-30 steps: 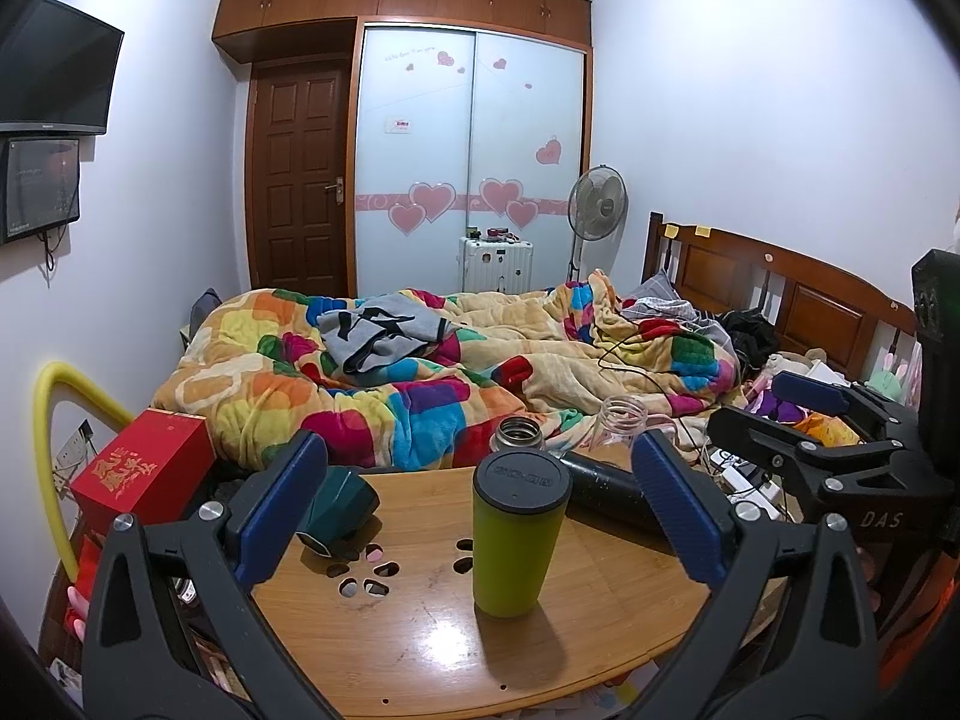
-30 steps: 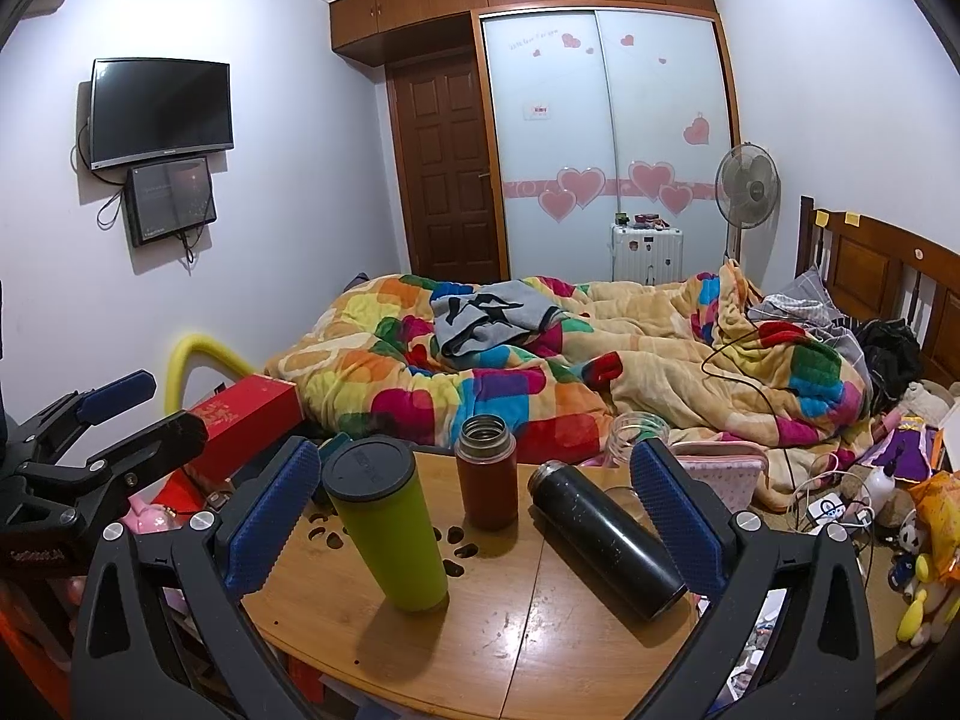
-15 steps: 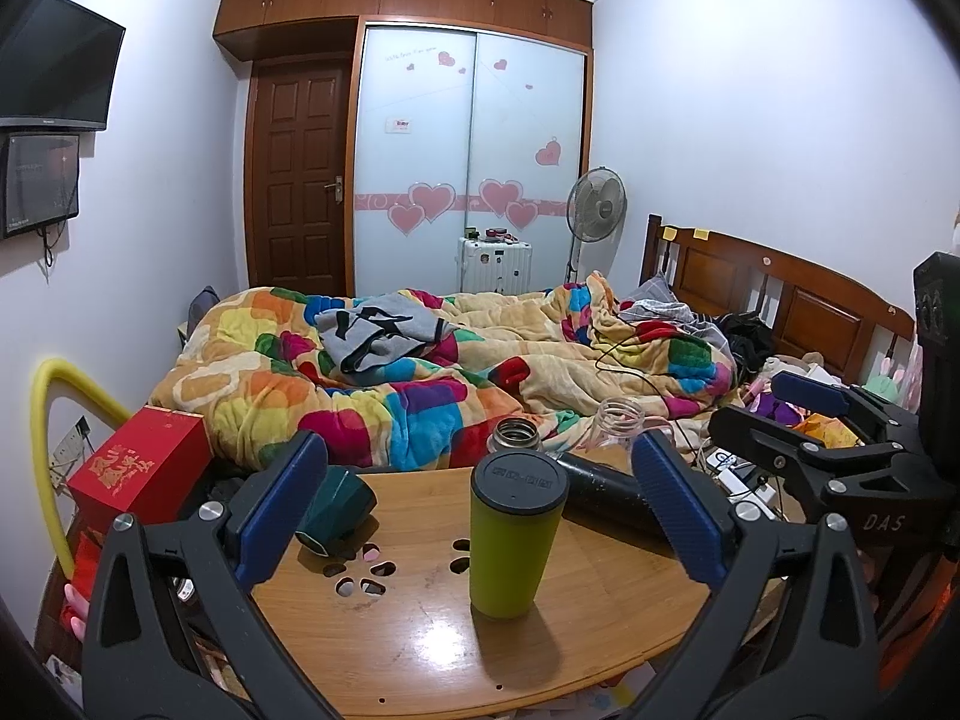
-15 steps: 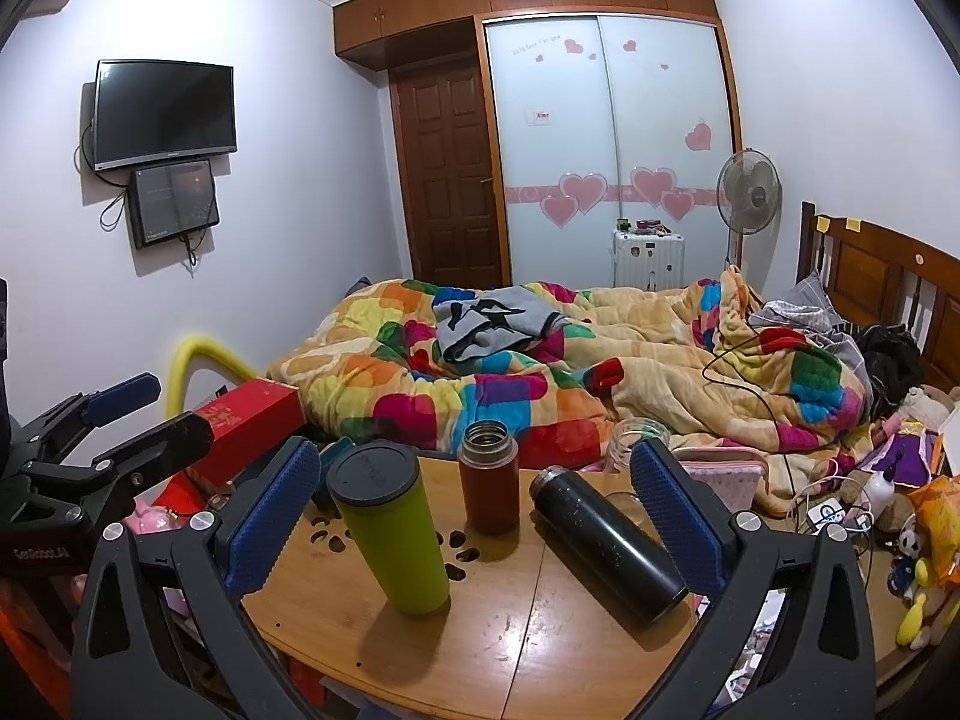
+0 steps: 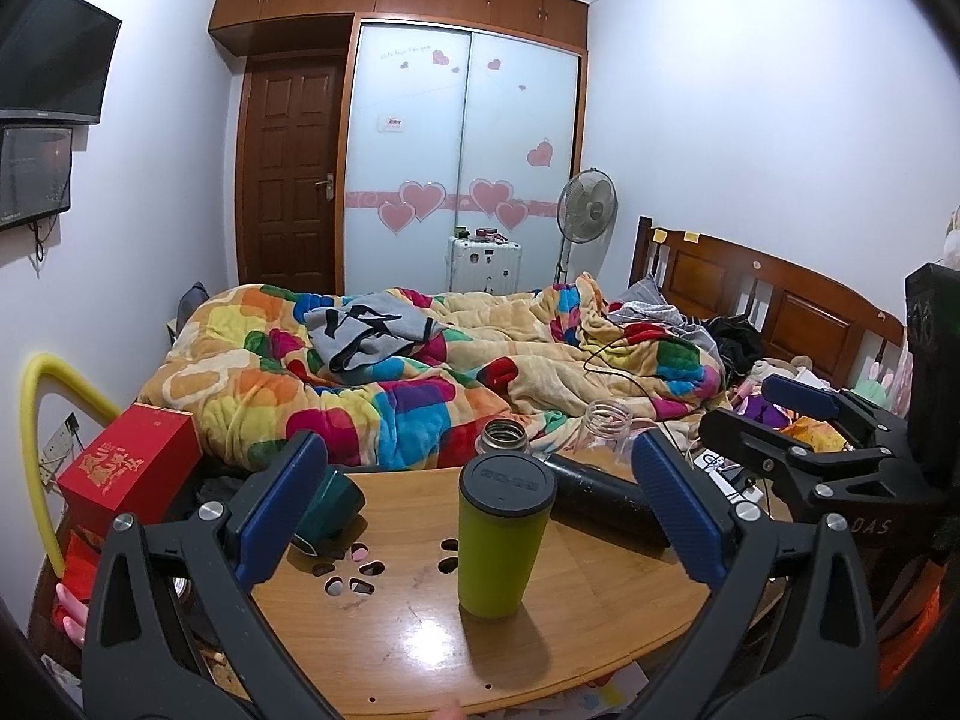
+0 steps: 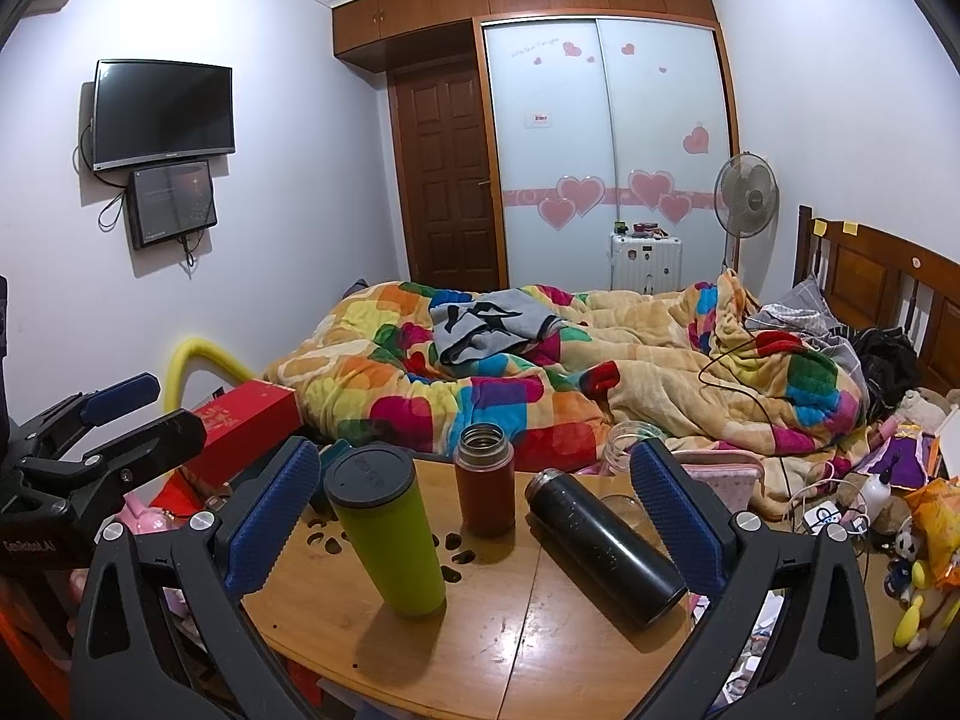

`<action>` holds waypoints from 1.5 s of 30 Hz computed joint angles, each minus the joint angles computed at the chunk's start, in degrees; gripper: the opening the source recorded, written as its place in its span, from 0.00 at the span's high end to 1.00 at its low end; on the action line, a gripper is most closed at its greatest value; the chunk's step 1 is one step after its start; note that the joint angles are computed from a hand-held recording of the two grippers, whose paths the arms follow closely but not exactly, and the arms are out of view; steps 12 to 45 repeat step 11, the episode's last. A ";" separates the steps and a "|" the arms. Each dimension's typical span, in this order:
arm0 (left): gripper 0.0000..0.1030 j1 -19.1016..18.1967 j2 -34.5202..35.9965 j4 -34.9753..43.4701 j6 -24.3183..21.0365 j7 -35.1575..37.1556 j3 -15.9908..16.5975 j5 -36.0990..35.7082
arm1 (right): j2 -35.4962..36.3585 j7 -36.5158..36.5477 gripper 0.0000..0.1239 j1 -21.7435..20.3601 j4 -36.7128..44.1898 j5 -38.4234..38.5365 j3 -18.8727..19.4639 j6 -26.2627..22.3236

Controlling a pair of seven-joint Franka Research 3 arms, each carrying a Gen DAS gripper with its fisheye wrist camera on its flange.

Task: Flip cup upside down

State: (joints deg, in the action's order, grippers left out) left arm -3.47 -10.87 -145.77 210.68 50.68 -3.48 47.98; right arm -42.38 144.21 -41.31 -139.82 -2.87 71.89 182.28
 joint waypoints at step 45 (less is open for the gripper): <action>0.00 -0.50 -0.70 -0.40 0.26 -0.38 0.31 0.62 | -0.14 0.14 0.17 -0.05 -0.02 -0.05 0.15 0.02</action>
